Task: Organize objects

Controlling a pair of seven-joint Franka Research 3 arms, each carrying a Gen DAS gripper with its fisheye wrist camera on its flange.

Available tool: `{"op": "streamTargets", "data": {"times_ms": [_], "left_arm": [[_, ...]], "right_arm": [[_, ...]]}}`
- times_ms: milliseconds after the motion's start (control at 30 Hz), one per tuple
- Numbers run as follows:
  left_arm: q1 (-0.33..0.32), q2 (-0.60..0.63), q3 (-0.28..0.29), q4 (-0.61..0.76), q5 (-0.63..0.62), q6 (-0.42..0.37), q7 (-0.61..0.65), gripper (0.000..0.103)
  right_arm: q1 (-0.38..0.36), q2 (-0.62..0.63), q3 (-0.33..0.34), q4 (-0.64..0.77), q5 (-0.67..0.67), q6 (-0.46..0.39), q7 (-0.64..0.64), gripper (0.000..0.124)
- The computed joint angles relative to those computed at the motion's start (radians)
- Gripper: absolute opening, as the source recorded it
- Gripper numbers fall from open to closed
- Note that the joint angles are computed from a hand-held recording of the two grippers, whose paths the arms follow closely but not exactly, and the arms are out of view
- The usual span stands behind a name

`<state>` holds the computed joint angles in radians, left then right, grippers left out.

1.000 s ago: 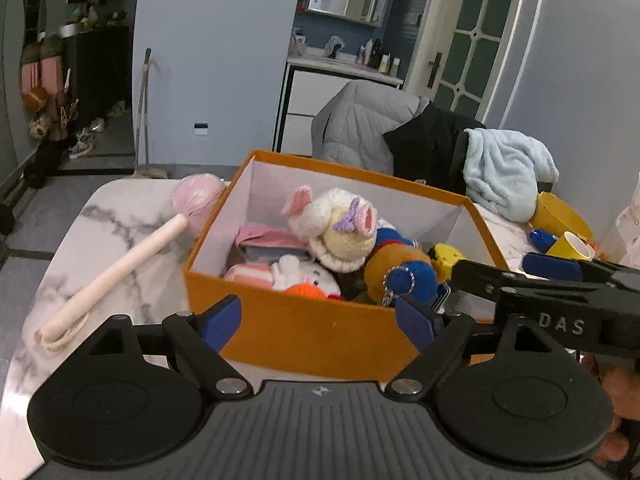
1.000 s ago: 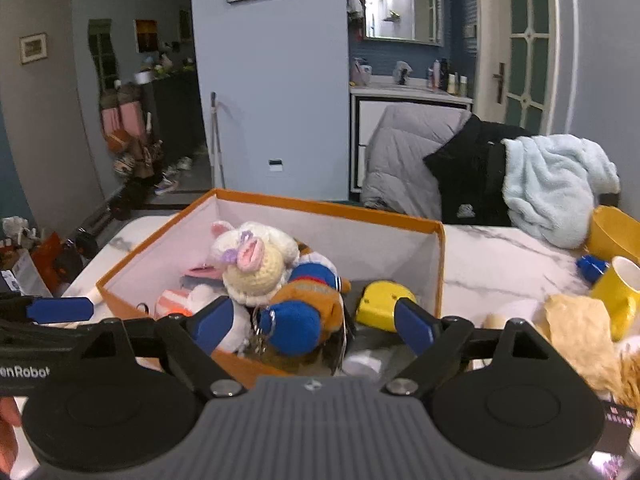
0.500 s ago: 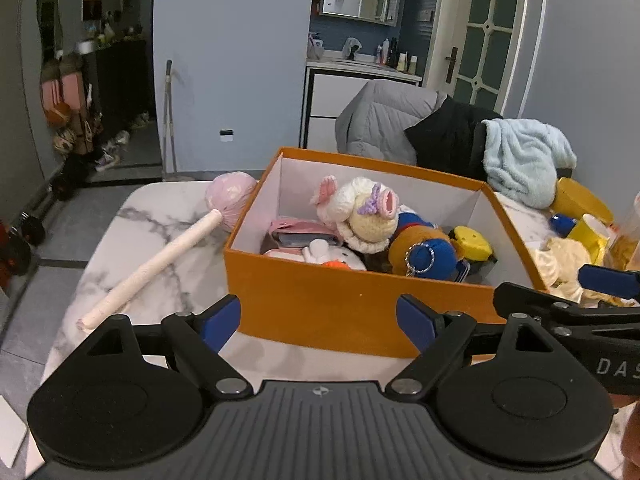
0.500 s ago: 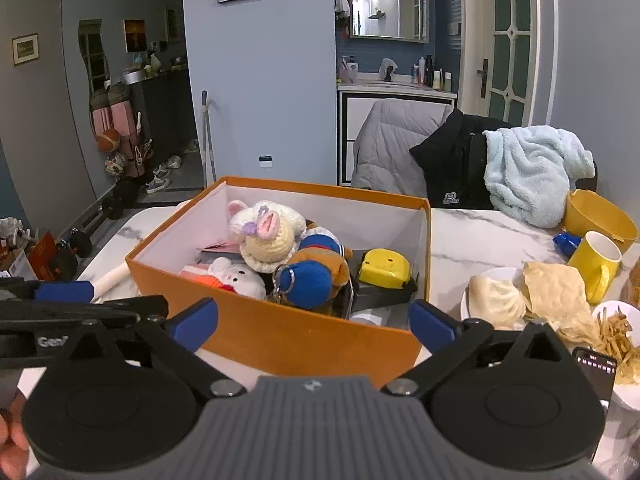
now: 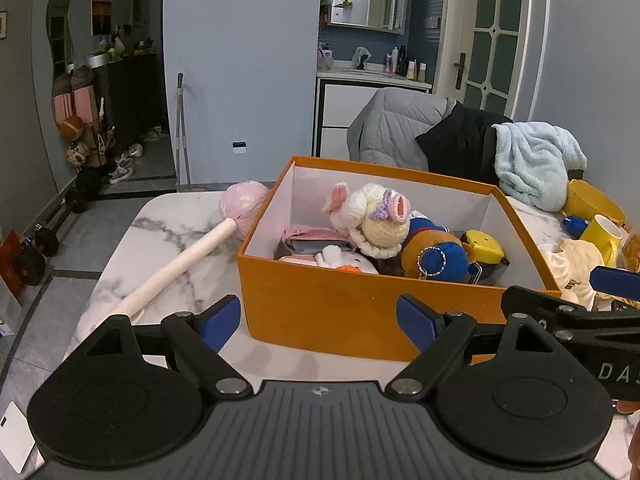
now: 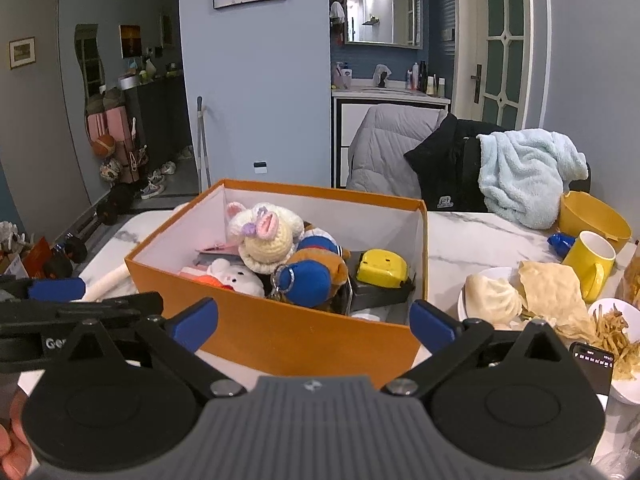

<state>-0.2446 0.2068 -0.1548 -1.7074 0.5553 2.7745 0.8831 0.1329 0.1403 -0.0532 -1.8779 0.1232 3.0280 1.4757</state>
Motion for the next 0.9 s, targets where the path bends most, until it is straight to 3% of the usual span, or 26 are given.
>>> {"op": "streamTargets", "data": {"times_ms": [500,900], "left_arm": [[-0.003,-0.005,0.007,-0.010,0.029,0.006,-0.022,0.101],[-0.009,-0.013,0.025,-0.022,0.134,0.048,-0.094,0.101]], "right_arm": [[-0.003,0.002,0.007,-0.010,0.015,0.002,-0.031,0.102],[0.000,-0.001,0.006,-0.019,0.026,0.014,-0.047,0.102]]}}
